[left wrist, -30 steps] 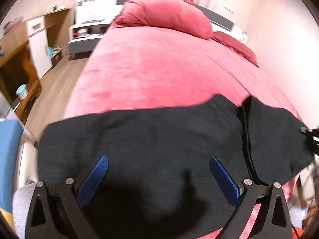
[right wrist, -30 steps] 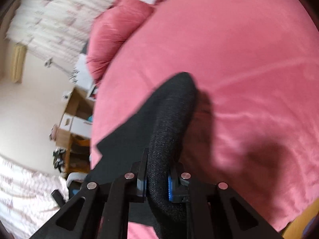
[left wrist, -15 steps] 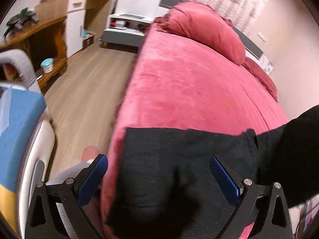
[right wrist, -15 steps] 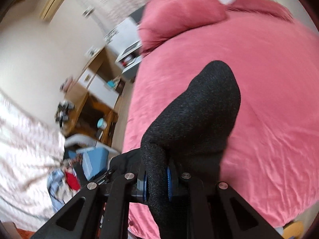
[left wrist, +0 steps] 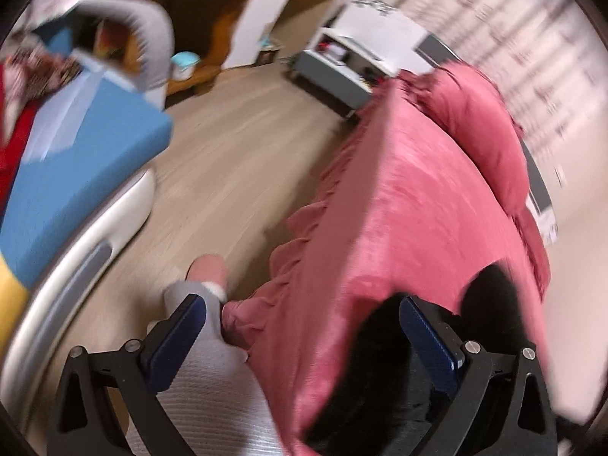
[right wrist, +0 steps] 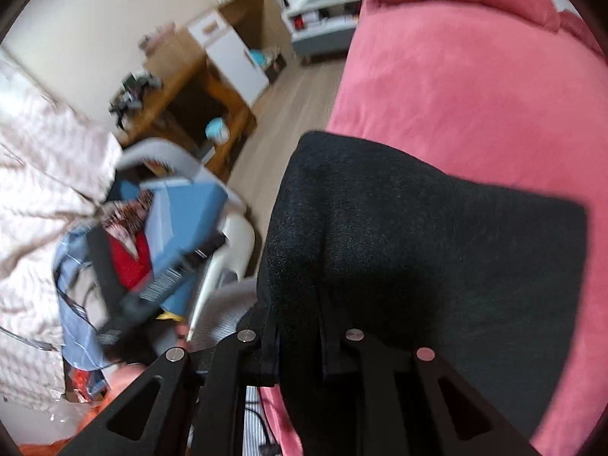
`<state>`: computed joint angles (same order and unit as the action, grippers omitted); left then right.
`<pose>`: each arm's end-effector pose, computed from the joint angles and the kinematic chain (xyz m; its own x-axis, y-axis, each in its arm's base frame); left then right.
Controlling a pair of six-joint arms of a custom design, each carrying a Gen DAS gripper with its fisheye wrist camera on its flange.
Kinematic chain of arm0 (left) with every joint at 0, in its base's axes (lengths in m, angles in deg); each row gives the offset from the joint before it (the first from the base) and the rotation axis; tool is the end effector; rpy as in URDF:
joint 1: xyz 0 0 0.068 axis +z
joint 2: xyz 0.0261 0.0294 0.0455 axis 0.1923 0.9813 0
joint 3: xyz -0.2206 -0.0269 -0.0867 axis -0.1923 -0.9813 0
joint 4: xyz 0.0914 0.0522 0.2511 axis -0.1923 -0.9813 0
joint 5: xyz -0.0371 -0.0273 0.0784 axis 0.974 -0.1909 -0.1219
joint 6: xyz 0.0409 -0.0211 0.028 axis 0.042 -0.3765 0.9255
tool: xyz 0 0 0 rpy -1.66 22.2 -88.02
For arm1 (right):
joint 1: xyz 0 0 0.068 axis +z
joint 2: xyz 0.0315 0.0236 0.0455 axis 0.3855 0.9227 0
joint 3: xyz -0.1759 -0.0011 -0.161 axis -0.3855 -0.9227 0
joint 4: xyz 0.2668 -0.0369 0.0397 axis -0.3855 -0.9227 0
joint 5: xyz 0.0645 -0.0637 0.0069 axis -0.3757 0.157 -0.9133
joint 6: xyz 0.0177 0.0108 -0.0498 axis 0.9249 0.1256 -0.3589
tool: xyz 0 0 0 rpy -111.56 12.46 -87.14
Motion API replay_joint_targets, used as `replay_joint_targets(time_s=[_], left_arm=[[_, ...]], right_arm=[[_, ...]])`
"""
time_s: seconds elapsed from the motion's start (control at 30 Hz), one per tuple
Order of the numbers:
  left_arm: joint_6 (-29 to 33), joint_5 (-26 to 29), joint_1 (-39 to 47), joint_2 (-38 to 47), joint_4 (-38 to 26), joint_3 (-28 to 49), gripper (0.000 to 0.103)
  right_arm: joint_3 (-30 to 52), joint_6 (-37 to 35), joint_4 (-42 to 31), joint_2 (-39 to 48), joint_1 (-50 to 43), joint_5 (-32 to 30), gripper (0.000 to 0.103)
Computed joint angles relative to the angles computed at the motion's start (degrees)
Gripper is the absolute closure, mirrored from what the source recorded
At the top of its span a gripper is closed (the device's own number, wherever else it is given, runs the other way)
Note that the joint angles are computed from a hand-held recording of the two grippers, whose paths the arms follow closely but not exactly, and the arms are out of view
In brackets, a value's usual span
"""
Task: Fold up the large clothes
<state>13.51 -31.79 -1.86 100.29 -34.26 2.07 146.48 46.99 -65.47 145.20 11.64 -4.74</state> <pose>0.2747 -0.0565 0.1393 -0.4416 -0.7872 -0.4305 -0.6038 0.6156 -0.5064 0.3214 -0.0430 0.2798 -0.8298 -0.4052 -0.3836 -0.5427 0.7459 0.3861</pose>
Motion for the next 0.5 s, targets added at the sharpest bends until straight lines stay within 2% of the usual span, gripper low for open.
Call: replay_joint_targets(time_s=[0.03, 0.1, 0.2, 0.3, 0.37, 0.4, 0.5], left_arm=[[-0.53, 0.56, 0.39, 0.15, 0.66, -0.68, 0.001], [-1.52, 2.36, 1.15, -0.02, 2.07, -2.19, 0.001], [-2.36, 3.55, 1.47, 0.78, 3.04, -2.41, 0.001], [-2.39, 5.09, 1.52, 2.12, 3.85, -2.06, 0.001], [-2.6, 5.78, 1.64, 3.2, 3.6, -1.49, 0.001], [-2.54, 6.09, 1.8, 3.27, 3.78, -1.61, 0.001], [-3.01, 5.7, 1.81, 2.93, 3.73, -2.03, 0.001]], right_arm=[[-4.47, 2.48, 2.88, -0.61, 1.58, 0.38, 0.088], [-8.5, 4.01, 5.45, -1.95, 1.62, -0.98, 0.088], [-5.99, 3.78, 2.64, -2.69, 1.15, -1.87, 0.088], [-0.19, 1.52, -3.43, -2.44, -0.64, -5.8, 0.088], [-0.7, -1.23, -4.19, -4.79, 0.01, -6.42, 0.088], [-2.8, -1.74, -2.48, -6.55, 1.11, -5.66, 0.088], [-15.15, 3.41, 10.21, -12.38, 7.87, 1.42, 0.081]])
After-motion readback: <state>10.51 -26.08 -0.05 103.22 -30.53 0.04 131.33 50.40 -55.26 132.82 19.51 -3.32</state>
